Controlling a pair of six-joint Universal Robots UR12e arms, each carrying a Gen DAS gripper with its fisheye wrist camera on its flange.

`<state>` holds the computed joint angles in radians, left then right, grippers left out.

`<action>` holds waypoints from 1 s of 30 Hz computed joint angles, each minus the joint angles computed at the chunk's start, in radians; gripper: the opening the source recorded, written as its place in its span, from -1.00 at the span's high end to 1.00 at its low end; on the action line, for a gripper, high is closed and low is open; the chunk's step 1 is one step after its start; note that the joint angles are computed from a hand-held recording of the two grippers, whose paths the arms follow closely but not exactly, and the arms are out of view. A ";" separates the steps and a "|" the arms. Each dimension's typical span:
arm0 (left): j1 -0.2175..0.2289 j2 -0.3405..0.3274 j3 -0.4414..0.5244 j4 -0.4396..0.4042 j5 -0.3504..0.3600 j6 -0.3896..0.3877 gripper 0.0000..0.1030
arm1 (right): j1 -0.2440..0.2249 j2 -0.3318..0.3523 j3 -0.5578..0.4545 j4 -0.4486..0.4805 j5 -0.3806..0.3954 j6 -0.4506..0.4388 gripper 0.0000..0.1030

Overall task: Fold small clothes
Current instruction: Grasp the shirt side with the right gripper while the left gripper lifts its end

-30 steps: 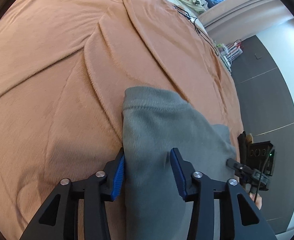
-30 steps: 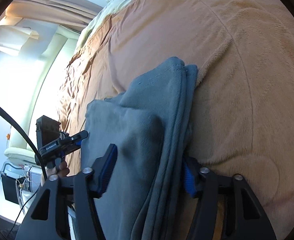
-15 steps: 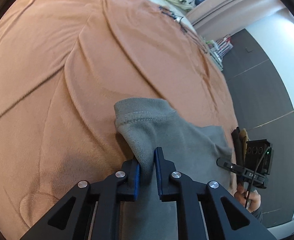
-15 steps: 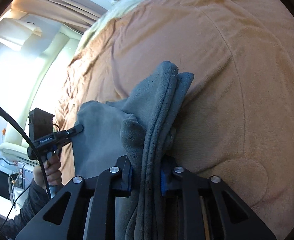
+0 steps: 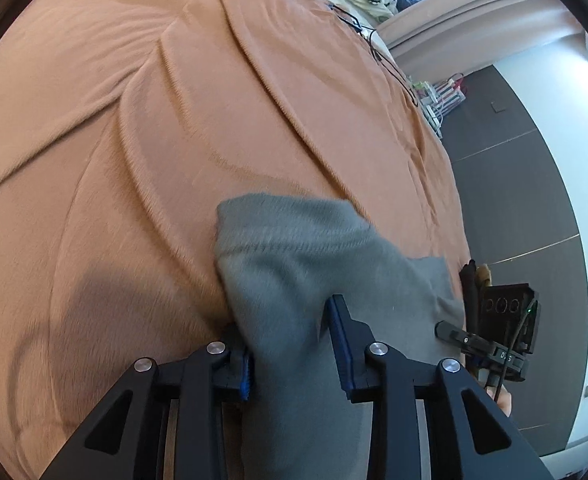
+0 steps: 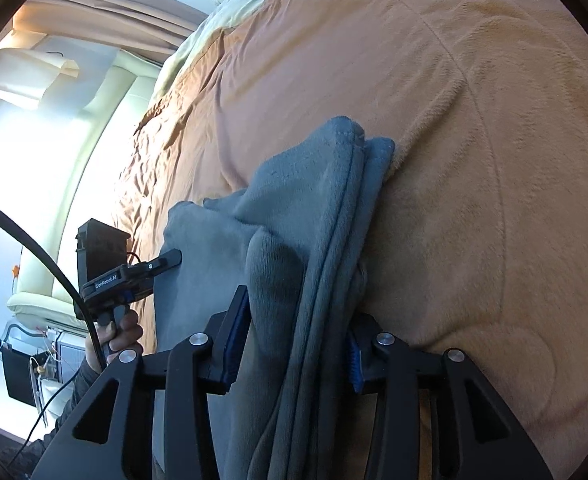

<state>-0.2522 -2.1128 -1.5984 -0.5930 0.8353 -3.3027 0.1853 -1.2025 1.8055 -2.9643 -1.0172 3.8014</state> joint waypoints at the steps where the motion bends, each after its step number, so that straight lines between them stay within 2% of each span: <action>1: -0.001 0.000 0.003 0.000 0.008 0.005 0.42 | 0.002 0.000 -0.004 0.010 -0.010 -0.007 0.30; 2: -0.004 0.001 0.006 0.000 0.018 0.010 0.47 | 0.003 -0.004 -0.002 0.018 -0.022 -0.013 0.35; 4: -0.007 0.002 0.011 0.002 0.032 0.015 0.69 | 0.015 -0.013 -0.008 0.055 -0.067 -0.037 0.60; 7: -0.005 0.013 0.001 0.031 0.030 0.014 0.87 | 0.039 -0.028 -0.018 0.061 -0.128 -0.073 0.73; 11: -0.007 0.039 -0.018 0.075 0.044 0.015 0.88 | 0.064 -0.050 -0.013 0.036 -0.180 -0.098 0.75; 21: -0.010 0.130 -0.084 0.208 0.030 0.005 0.89 | 0.138 -0.130 -0.001 0.048 -0.344 -0.140 0.76; 30: -0.007 0.233 -0.166 0.322 0.017 -0.010 0.89 | 0.212 -0.235 0.074 -0.015 -0.489 -0.153 0.76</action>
